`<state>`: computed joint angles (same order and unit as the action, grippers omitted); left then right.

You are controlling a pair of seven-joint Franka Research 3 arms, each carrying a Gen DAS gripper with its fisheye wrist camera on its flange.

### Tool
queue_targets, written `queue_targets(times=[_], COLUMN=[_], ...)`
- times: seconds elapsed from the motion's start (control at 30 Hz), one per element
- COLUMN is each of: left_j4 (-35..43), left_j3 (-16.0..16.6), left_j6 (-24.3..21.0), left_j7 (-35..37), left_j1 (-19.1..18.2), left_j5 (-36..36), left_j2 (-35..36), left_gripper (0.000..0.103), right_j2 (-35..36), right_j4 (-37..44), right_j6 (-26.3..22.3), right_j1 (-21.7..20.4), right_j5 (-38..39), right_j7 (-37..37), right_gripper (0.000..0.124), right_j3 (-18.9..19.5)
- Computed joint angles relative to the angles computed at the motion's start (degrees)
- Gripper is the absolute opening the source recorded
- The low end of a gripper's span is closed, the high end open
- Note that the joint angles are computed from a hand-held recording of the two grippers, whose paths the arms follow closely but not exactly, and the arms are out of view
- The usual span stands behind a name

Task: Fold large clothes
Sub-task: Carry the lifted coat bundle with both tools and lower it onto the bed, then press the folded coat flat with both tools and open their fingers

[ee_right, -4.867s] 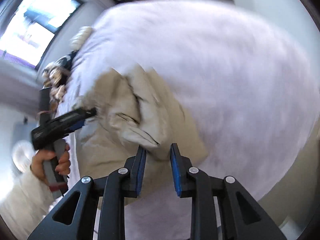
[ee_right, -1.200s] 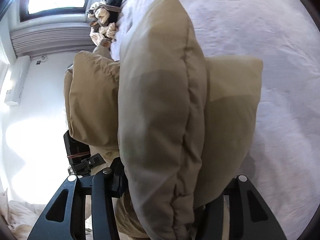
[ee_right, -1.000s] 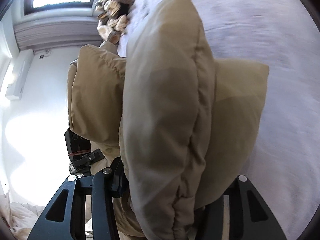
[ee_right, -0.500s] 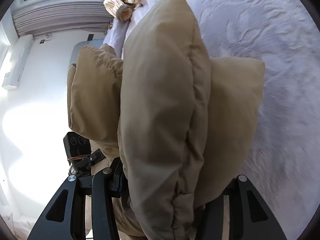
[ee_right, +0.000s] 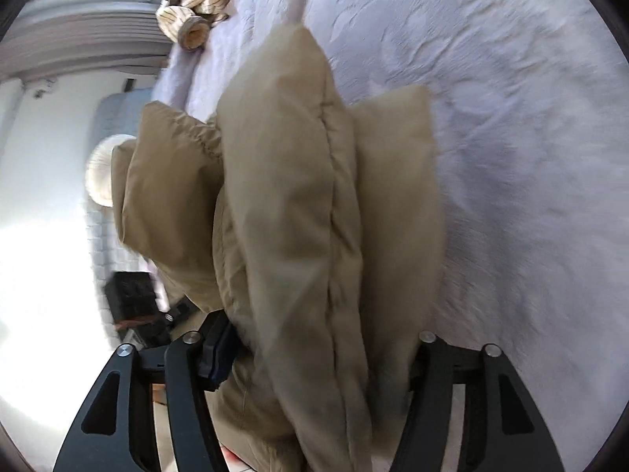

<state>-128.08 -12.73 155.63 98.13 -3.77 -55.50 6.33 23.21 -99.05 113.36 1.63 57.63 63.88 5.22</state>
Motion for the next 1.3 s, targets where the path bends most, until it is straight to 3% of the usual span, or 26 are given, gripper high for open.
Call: queue_targets(times=[0.27,0.3,0.37,0.43,0.6,0.73,0.87,1.0,1.07,1.17,1.3], left_j4=[1.14,1.31,1.34,2.09,1.56,0.5,-7.24,-11.72,-12.31,-13.76,-13.21], left_j3=[0.78,0.95,1.04,1.03,1.43,2.03,2.78,0.89,0.32,1.64,1.67], left_j6=[1.23,1.05,0.71,-0.24,-2.67,-3.52,-1.85,0.43,0.27,1.71,1.58], left_j7=[-19.74,-22.31,-26.25,-30.94,-37.73,-43.01,-45.68,-52.35,-53.92,-52.79,-55.03], left_j1=[-2.52,-2.76,-3.1,-3.72,-4.22,-4.55,-5.54,-7.1,-8.38,-11.07,-11.16], left_j5=[20.45,23.28,27.5,31.96,39.15,44.72,45.78,50.96,53.31,50.41,51.67], left_j2=[-0.7,-0.81,-1.33,-1.86,-4.34,-7.72,-15.55,-19.51,-18.95,-17.68,-16.91], left_gripper=[0.1,0.1,0.1,0.1,0.1,0.1,0.1,0.1,0.1,0.1,0.1], right_j2=[-16.38,-19.15,-22.22,-24.98,-27.23,-26.42,-24.09,-21.9,-21.81,-22.34,-25.54], right_j4=[-12.61,-15.11,-17.08,-19.66,-26.25,-28.26,-28.56,-29.38,-29.53,-28.6,-27.53], right_j6=[13.33,15.61,17.51,19.97,22.22,21.94,23.57,25.62,25.3,22.53,19.1], right_j1=[4.72,5.4,7.03,8.76,10.84,11.08,11.43,11.21,10.94,10.33,9.29], right_j5=[-12.78,-13.5,-15.77,-18.57,-25.61,-26.46,-26.88,-23.18,-22.44,-23.19,-26.36], right_j7=[1.39,0.73,0.92,0.48,1.67,3.39,4.43,2.74,2.5,2.52,4.37], right_gripper=[0.067,0.062,0.03,0.023,0.02,0.02,0.019,0.018,0.018,0.018,0.019], right_j3=[-2.89,-2.84,-2.6,-2.17,-2.19,-2.87,-2.73,-2.78,-2.86,-3.26,-4.02])
